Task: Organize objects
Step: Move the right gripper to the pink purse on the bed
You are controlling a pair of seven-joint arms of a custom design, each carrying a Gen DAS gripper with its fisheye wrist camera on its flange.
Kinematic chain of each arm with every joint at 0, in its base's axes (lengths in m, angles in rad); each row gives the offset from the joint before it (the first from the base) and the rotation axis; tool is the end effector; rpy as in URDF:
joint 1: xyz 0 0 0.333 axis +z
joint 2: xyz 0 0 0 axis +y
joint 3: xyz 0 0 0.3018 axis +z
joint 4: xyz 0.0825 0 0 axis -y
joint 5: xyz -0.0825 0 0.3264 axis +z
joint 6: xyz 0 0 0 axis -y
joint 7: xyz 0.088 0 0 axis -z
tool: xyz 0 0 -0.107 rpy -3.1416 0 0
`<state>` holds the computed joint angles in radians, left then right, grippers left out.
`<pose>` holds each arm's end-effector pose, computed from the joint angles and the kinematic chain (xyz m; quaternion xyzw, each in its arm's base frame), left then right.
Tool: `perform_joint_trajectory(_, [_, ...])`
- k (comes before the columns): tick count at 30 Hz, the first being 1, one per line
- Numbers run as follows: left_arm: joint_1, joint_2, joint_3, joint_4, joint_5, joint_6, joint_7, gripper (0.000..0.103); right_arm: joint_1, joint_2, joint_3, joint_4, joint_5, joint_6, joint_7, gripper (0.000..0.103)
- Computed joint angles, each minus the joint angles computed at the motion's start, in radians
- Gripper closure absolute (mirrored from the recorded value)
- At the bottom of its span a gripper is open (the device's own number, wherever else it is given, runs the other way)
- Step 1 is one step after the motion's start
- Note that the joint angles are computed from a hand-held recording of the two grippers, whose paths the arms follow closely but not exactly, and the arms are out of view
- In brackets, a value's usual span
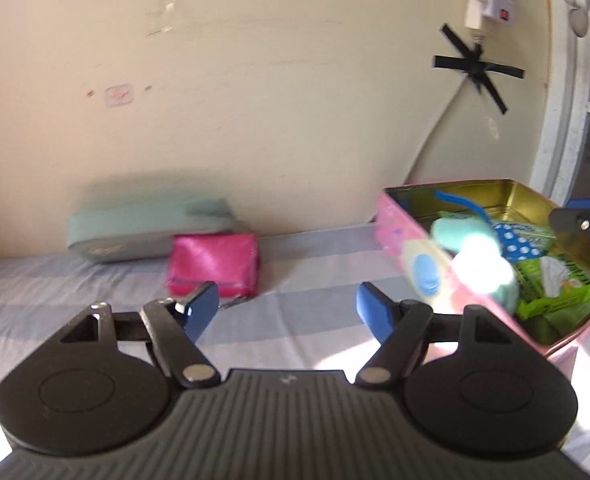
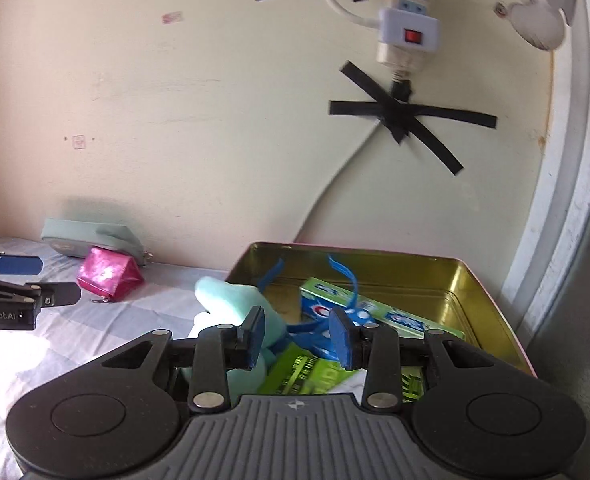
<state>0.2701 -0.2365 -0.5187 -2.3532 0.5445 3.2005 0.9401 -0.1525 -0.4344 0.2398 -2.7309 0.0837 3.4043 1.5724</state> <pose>0.4365 -0.1808 0.5417 -0.5370 0.6801 -0.3823 0.3209 0.3821 0.0338 0.5131 -0.6120 0.5931 -0.3792 0.3604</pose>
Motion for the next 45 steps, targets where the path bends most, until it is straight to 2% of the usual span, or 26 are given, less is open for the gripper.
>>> perform_joint_trajectory(2, [-0.064, -0.012, 0.117, -0.053, 0.006, 0.004, -0.004, 0.025, -0.013, 0.012, 0.053, 0.031, 0.003, -0.012, 0.002, 0.073])
perform_joint_trajectory(3, [-0.091, -0.013, 0.180, -0.064, 0.086, 0.004, -0.073, 0.025, -0.007, 0.024, 0.063, 0.050, 0.000, -0.020, 0.006, 0.073])
perform_joint_trajectory(4, [-0.088, -0.019, 0.209, -0.085, 0.112, 0.014, -0.096, 0.025, 0.006, 0.034, 0.067, 0.066, -0.003, -0.029, 0.011, 0.073])
perform_joint_trajectory(5, [-0.059, -0.024, 0.204, -0.101, 0.115, 0.026, -0.101, 0.025, 0.024, 0.048, 0.068, 0.087, -0.007, -0.044, 0.019, 0.073])
perform_joint_trajectory(7, [0.079, -0.038, 0.123, -0.138, 0.083, 0.066, -0.089, 0.025, 0.046, 0.082, 0.073, 0.131, -0.023, -0.071, 0.031, 0.073])
perform_joint_trajectory(12, [0.422, -0.063, -0.194, -0.229, -0.324, 0.181, 0.195, 0.025, -0.035, 0.172, 0.205, 0.246, -0.087, -0.141, 0.100, 0.073])
perform_joint_trajectory(13, [0.486, -0.065, -0.238, -0.242, -0.311, 0.206, 0.183, 0.025, -0.022, 0.202, 0.201, 0.275, -0.095, -0.158, 0.113, 0.073])
perform_joint_trajectory(14, [0.516, -0.064, -0.246, -0.246, -0.267, 0.207, 0.147, 0.025, 0.004, 0.237, 0.185, 0.307, -0.098, -0.179, 0.120, 0.073])
perform_joint_trajectory(15, [0.511, -0.041, -0.220, -0.226, -0.185, 0.186, 0.052, 0.028, 0.007, 0.268, 0.190, 0.335, -0.108, -0.197, 0.138, 0.073])
perform_joint_trajectory(16, [0.500, -0.021, -0.178, -0.218, -0.103, 0.220, -0.038, 0.027, 0.009, 0.303, 0.196, 0.367, -0.119, -0.215, 0.162, 0.073])
perform_joint_trajectory(19, [0.501, -0.025, -0.153, -0.244, -0.084, 0.299, -0.069, 0.027, 0.075, 0.424, 0.163, 0.471, -0.066, -0.263, 0.188, 0.068])
perform_joint_trajectory(21, [0.537, -0.038, -0.182, -0.255, -0.065, 0.336, -0.078, 0.027, 0.118, 0.515, 0.133, 0.557, -0.103, -0.298, 0.264, 0.059])
perform_joint_trajectory(24, [0.524, -0.035, -0.183, -0.264, -0.095, 0.360, -0.024, 0.027, 0.266, 0.637, -0.015, 0.694, -0.245, -0.347, 0.432, 0.058])
perform_joint_trajectory(26, [0.448, -0.013, -0.123, -0.261, -0.129, 0.350, 0.027, 0.027, 0.305, 0.706, -0.042, 0.773, -0.217, -0.368, 0.433, 0.057])
perform_joint_trajectory(29, [0.260, 0.081, 0.093, -0.154, 0.069, 0.289, -0.115, 0.027, 0.339, 0.772, -0.062, 0.852, -0.172, -0.386, 0.401, 0.057])
perform_joint_trajectory(30, [0.212, 0.112, 0.138, -0.105, 0.118, 0.263, -0.146, 0.027, 0.346, 0.786, -0.064, 0.870, -0.161, -0.391, 0.381, 0.057])
perform_joint_trajectory(31, [0.188, 0.147, 0.149, -0.046, 0.137, 0.236, -0.146, 0.027, 0.355, 0.797, -0.070, 0.884, -0.152, -0.394, 0.364, 0.057])
perform_joint_trajectory(33, [0.141, 0.215, 0.156, 0.036, 0.060, 0.227, -0.047, 0.026, 0.362, 0.813, -0.074, 0.902, -0.128, -0.389, 0.321, 0.057])
perform_joint_trajectory(34, [0.160, 0.262, 0.130, 0.098, 0.091, 0.225, -0.073, 0.025, 0.360, 0.818, -0.071, 0.903, -0.110, -0.379, 0.300, 0.058])
perform_joint_trajectory(36, [0.301, 0.365, -0.008, 0.253, 0.342, 0.183, -0.323, 0.019, 0.296, 0.836, -0.003, 0.910, -0.047, -0.365, 0.224, 0.058])
perform_joint_trajectory(38, [0.432, 0.499, -0.182, 0.389, 0.521, 0.119, -0.477, 0.016, 0.137, 0.866, 0.167, 0.913, -0.018, -0.350, 0.168, 0.058])
perform_joint_trajectory(39, [0.474, 0.549, -0.258, 0.422, 0.524, 0.077, -0.460, 0.016, 0.060, 0.882, 0.254, 0.906, 0.034, -0.332, 0.109, 0.058])
perform_joint_trajectory(40, [0.490, 0.590, -0.299, 0.451, 0.539, 0.040, -0.458, 0.016, -0.008, 0.898, 0.341, 0.900, 0.157, -0.312, -0.013, 0.058])
perform_joint_trajectory(42, [0.461, 0.656, -0.309, 0.489, 0.495, 0.011, -0.402, 0.016, -0.140, 0.939, 0.516, 0.907, 0.437, -0.305, -0.286, 0.061])
perform_joint_trajectory(44, [0.490, 0.722, -0.375, 0.503, 0.440, -0.012, -0.327, 0.017, -0.254, 0.990, 0.649, 0.894, 0.437, -0.283, -0.317, 0.061])
perform_joint_trajectory(45, [0.500, 0.756, -0.403, 0.511, 0.419, -0.021, -0.303, 0.018, -0.285, 1.007, 0.681, 0.886, 0.393, -0.275, -0.295, 0.062])
